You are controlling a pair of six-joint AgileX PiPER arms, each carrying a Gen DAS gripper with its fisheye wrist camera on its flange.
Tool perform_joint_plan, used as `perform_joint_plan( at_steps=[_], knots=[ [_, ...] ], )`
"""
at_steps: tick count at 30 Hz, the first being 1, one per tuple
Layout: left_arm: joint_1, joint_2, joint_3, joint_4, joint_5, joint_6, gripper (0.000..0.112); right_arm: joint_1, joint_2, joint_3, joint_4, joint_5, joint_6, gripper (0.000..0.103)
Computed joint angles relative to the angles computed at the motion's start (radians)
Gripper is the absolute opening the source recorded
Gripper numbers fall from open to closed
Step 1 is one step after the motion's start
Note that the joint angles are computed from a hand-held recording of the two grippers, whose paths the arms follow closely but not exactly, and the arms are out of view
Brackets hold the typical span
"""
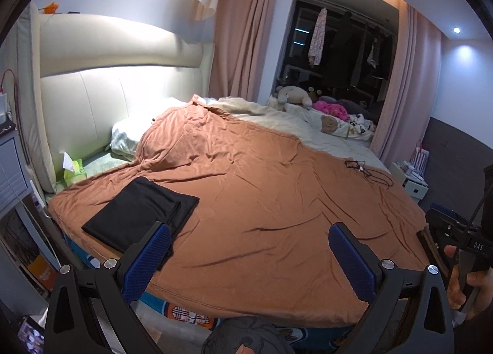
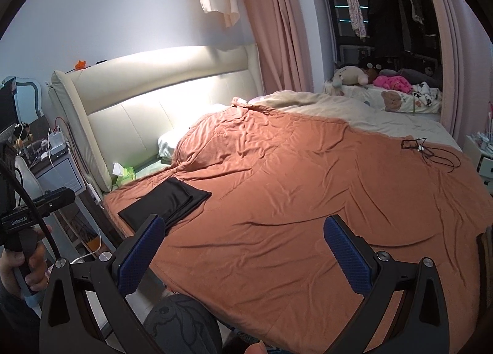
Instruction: Fold small clothes
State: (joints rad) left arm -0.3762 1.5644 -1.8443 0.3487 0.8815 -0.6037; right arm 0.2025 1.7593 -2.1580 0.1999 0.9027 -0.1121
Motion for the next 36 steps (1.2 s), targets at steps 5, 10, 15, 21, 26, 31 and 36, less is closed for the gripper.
perform_joint_plan(
  at_steps=[5,10,15,21,26,31,36],
  knots=[
    [-0.088,-0.079,0.113,0.115,-0.021,-0.102,0.103,-0.011,-0.140,0.222,0.012,-0.103,-0.022,0.103],
    [-0.185,-0.144,0.208,0.256,-0.010,-0.228,0.103,-0.002,-0.277,0.434,-0.003,-0.200,-0.035,0.103],
    [-0.287,-0.193,0.296,0.405,0.017,-0.357,0.103,0.009,-0.384,0.613,-0.001,-0.294,-0.042,0.103],
    [-0.406,-0.238,0.391,0.557,0.052,-0.504,0.103,0.043,-0.500,0.816,-0.112,-0.415,0.047,0.103],
    [-0.494,-0.270,0.481,0.685,0.084,-0.641,0.103,0.076,-0.561,0.953,-0.283,-0.513,0.214,0.103],
    [-0.533,-0.294,0.559,0.727,0.079,-0.721,0.103,0.104,-0.599,1.035,-0.423,-0.547,0.380,0.103],
    [-0.591,-0.305,0.633,0.819,0.126,-0.841,0.103,0.149,-0.634,1.106,-0.618,-0.589,0.614,0.103]
  ],
)
